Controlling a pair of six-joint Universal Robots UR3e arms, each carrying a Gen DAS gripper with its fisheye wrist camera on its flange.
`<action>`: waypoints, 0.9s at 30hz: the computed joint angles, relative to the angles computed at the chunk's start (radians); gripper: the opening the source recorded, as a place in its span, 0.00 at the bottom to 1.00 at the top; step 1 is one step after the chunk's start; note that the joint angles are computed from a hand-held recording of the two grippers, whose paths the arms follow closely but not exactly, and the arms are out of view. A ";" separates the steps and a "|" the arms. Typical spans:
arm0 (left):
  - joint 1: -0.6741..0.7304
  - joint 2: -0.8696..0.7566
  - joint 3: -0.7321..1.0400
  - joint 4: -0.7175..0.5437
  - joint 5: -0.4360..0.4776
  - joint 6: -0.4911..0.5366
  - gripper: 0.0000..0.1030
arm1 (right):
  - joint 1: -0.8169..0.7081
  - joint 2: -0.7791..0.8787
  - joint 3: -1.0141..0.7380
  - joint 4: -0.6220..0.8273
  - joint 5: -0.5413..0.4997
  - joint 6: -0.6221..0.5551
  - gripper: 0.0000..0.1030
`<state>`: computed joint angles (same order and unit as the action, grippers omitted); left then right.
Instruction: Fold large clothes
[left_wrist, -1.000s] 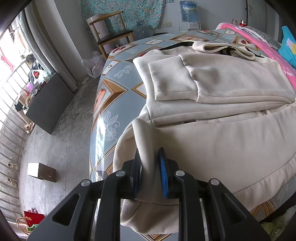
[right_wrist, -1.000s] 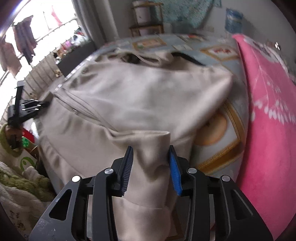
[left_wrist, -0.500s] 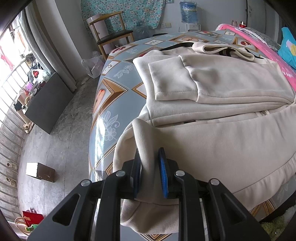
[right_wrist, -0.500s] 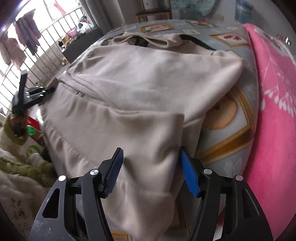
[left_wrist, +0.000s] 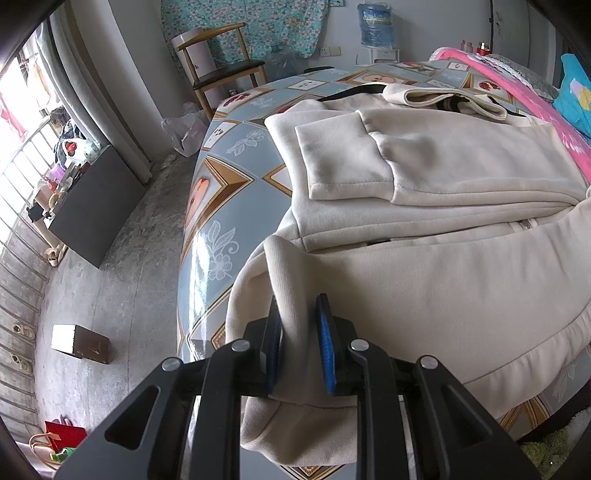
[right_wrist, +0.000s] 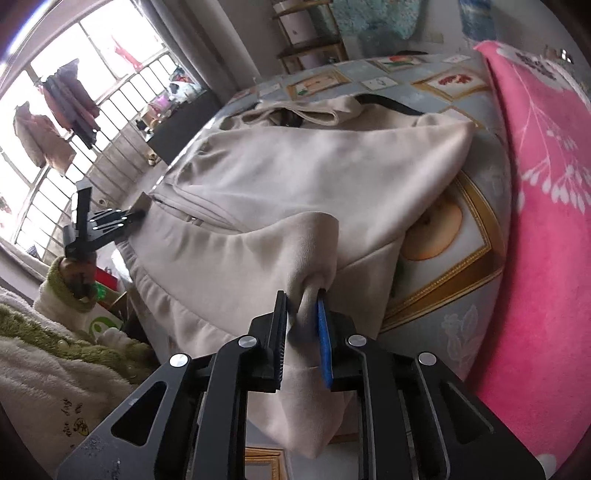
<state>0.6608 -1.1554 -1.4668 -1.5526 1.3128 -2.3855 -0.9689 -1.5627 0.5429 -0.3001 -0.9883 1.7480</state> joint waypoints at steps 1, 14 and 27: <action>0.002 0.000 0.001 -0.002 -0.002 0.001 0.18 | 0.020 -0.010 0.045 -0.052 -0.002 0.035 0.24; 0.002 -0.004 0.002 0.001 0.000 -0.003 0.18 | 0.095 -0.258 0.431 -0.437 -0.013 0.178 0.11; 0.006 -0.007 0.005 -0.004 -0.005 -0.001 0.18 | -0.135 -0.209 0.167 -0.089 0.005 -0.052 0.12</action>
<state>0.6673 -1.1625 -1.4621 -1.5565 1.3079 -2.3861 -1.1035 -1.7716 0.7094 -0.3888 -0.9829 1.6955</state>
